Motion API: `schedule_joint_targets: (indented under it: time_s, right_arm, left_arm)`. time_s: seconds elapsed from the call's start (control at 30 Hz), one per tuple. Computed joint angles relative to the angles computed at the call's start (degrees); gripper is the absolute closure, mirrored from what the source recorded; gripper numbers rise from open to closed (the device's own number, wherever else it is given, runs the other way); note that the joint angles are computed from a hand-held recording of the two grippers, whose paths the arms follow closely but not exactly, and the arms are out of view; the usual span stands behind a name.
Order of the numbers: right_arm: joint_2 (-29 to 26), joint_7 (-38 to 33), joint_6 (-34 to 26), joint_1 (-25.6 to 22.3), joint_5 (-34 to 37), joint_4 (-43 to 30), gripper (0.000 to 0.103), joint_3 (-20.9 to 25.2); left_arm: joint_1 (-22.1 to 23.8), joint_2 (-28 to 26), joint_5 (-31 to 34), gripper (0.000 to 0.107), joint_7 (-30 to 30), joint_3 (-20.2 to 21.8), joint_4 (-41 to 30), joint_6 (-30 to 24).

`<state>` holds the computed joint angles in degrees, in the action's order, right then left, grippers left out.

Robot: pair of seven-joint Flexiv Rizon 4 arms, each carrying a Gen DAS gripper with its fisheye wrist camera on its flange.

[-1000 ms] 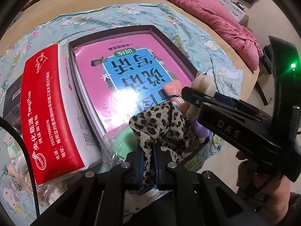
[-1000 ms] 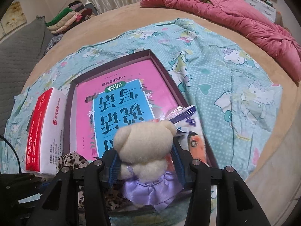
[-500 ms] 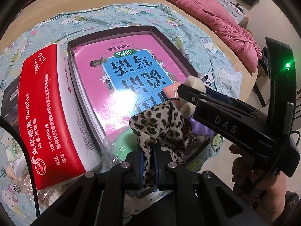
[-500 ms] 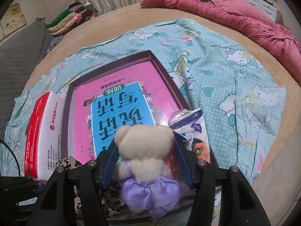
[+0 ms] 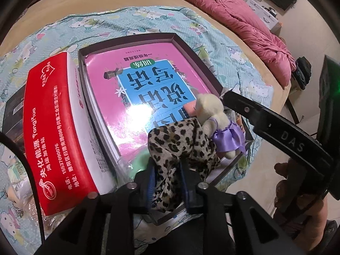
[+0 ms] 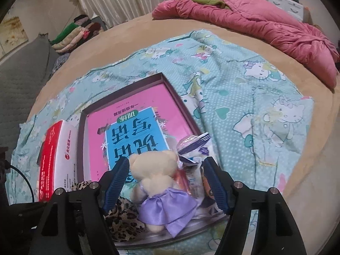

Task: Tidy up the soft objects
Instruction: 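Lower the scrunchie into the tray with the left tool while the right tool releases the teddy bear there, then move both open tools back over the remaining pile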

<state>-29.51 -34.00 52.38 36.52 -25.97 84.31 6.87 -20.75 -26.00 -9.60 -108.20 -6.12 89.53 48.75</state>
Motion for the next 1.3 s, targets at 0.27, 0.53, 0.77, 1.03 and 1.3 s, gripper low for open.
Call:
schedule_joint_targets:
  time_s: [0.27, 0.53, 0.77, 1.03, 1.3]
  right_arm:
    - [2.01, 2.27, 0.63, -0.12, -0.99, 2.13, 0.029, -0.31]
    - [3.62, 4.32, 1.46, -0.06, -2.97, 3.4, 0.029, -0.42]
    - [4.95, 6.08, 1.76, 0.06, -4.65, 3.99, 0.025, -0.28]
    - [5.76, 6.67, 0.24, 0.83, -6.3, 3.45, 0.024, 0.08]
    - [6.53, 7.57, -0.3, 1.51, -8.22, 3.78, 0.023, 0.2]
  left_arm:
    - [-0.64, 0.6, 2.34, 0.056, -2.27, 1.17, -0.76, -1.47]
    - [-1.32, 2.44, 6.55, 0.045, -4.98, 2.38, -1.04, -2.3]
    - [-1.84, 4.92, 10.91, 0.038, -7.81, 3.2, -0.81, -2.76]
    - [-1.49, 7.84, 13.51, 0.034, -9.89, 3.19, 0.65, -3.18]
    - [-1.4, 10.39, 16.19, 0.02, -12.28, 3.15, 2.07, -3.7]
